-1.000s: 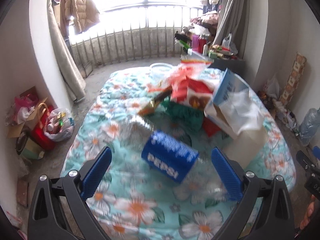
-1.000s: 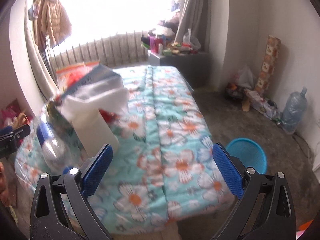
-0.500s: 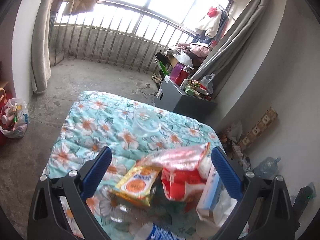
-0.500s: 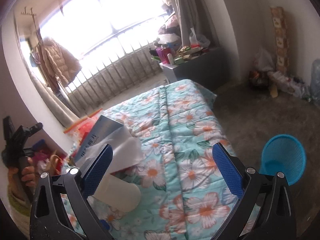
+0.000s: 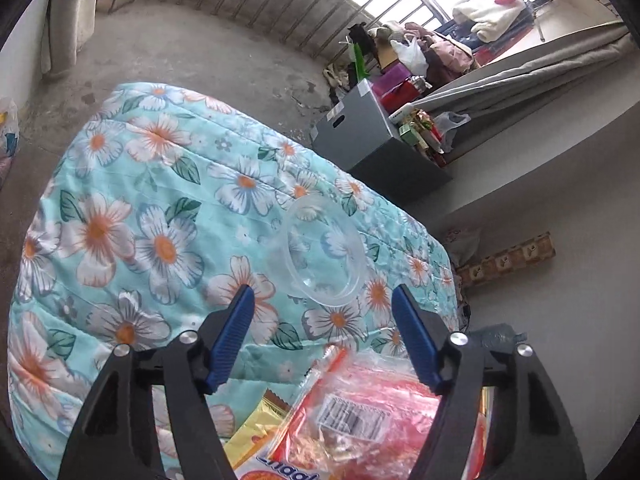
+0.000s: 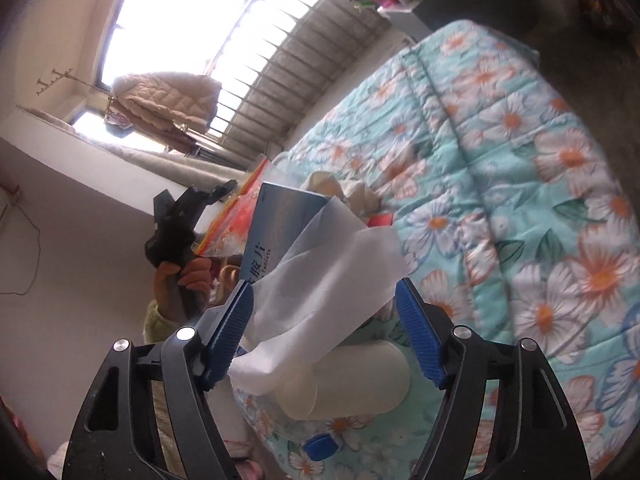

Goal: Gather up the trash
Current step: 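Grasp the white tissue with the right tool while the left tool grasps the clear plastic lid, then lift the tissue with the right tool while the left tool lifts the clear lid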

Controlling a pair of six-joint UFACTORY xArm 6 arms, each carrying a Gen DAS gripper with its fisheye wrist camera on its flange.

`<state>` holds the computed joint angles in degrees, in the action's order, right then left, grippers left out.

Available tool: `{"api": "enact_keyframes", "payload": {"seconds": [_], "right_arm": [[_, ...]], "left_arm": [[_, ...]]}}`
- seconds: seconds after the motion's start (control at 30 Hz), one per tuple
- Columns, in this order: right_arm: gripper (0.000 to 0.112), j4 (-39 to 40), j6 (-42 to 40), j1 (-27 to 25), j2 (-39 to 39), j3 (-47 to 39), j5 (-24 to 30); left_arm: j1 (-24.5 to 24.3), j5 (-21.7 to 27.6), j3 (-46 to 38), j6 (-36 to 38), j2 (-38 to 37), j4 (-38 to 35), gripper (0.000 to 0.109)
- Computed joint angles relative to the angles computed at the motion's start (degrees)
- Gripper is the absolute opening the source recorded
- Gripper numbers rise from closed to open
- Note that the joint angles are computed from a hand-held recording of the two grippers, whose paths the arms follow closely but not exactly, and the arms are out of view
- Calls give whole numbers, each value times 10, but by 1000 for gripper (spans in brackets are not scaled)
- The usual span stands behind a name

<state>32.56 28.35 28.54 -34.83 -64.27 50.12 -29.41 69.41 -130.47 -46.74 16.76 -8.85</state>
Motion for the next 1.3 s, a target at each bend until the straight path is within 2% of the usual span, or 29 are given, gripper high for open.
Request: {"api": "enact_keyframes", "payload": {"seconds": [0.13,0.2,0.23,0.27,0.3,0.33,0.4,0.63,0.83,0.97,1.13,1.2,1.3], "right_arm": [[53,49,-18,-4,20,-3,14],[43,61,-27,-5,31,-9,21],[35,66,-30,-6,35,-11,25],[24,71,-32,-6,38,-12,28],[17,74,-30,-4,39,-11,26],[10,78,-29,-1,35,-8,22],[3,87,-31,3,32,-5,12],[0,87,-38,17,6,1,-33],[0,95,-60,27,-21,-1,-89],[0,78,-55,36,-32,-9,-119],[0,44,-31,40,-63,-2,-133],[0,29,-18,42,-74,4,-135],[0,19,-4,39,-92,17,-135]], "left_arm": [[8,3,-11,0,19,-16,50],[10,7,-19,4,27,-17,38],[10,8,-21,2,30,-16,34],[10,6,-19,1,29,-17,25],[13,8,-24,3,34,-20,16],[13,4,-19,3,32,-22,12],[12,-9,0,2,20,-20,3],[5,-53,62,-3,-37,6,0],[-10,-72,67,-10,-73,52,0],[-32,-55,26,-10,-78,96,0],[-68,26,-85,6,-43,159,0],[-70,37,-75,3,-55,168,0],[-62,28,7,-19,-108,178,3]]}}
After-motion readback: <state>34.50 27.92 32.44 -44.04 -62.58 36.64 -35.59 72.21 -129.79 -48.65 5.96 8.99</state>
